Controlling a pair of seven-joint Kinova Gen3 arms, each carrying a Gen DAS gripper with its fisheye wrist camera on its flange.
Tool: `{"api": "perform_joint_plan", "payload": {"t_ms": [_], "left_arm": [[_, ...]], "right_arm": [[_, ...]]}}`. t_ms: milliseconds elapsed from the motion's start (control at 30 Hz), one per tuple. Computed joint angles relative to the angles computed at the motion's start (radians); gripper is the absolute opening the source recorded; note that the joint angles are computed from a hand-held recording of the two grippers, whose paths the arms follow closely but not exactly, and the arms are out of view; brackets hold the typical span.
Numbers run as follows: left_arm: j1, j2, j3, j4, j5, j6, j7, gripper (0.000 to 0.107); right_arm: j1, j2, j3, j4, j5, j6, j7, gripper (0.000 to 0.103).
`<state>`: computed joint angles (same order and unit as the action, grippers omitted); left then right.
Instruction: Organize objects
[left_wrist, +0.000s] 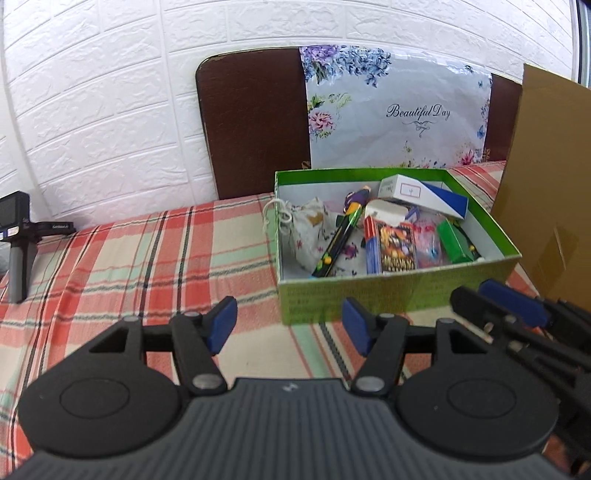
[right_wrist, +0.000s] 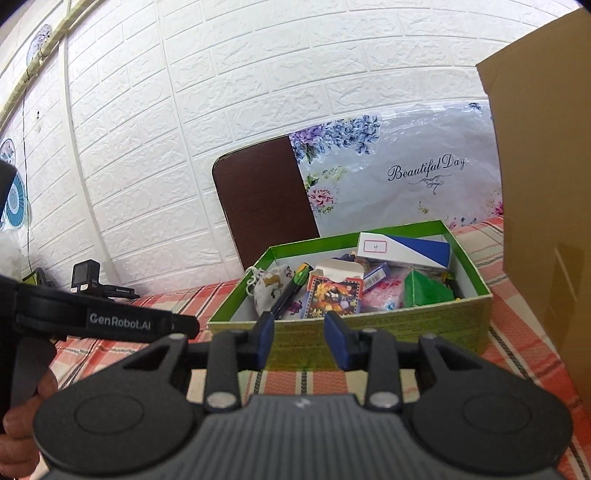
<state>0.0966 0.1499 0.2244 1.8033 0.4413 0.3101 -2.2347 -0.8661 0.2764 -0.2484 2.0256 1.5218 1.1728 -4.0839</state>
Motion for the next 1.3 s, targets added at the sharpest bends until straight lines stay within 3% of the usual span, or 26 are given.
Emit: {"api": "perform_joint_plan", "payload": {"t_ms": [267, 567, 733, 1033, 1300], "left_arm": [[-0.028, -0.052, 0.006, 0.066, 0.099, -0.022, -0.105, 0.072], [-0.007, -0.103, -0.029, 0.135, 0.232, -0.064, -0.253, 0.086], [0.020, -0.121, -0.063, 0.158, 0.233, -0.074, -0.250, 0.100], [0.045, -0.156, -0.118, 0.198, 0.367, -0.046, -0.406, 0.103], [0.064, -0.166, -0.138, 0.204, 0.270, -0.033, -0.315, 0.103]], "right_arm": [[-0.047, -0.018, -0.020, -0.001, -0.037, 0.077, 0.004, 0.034], [-0.080, -0.034, -0.037, 0.001, -0.065, 0.114, -0.020, 0.040], [-0.097, -0.037, -0.045, 0.001, -0.074, 0.141, -0.030, 0.042], [-0.118, -0.030, -0.049, -0.009, -0.089, 0.160, -0.034, 0.043], [-0.134, -0.025, -0.050, -0.012, -0.099, 0.171, -0.043, 0.046]]}}
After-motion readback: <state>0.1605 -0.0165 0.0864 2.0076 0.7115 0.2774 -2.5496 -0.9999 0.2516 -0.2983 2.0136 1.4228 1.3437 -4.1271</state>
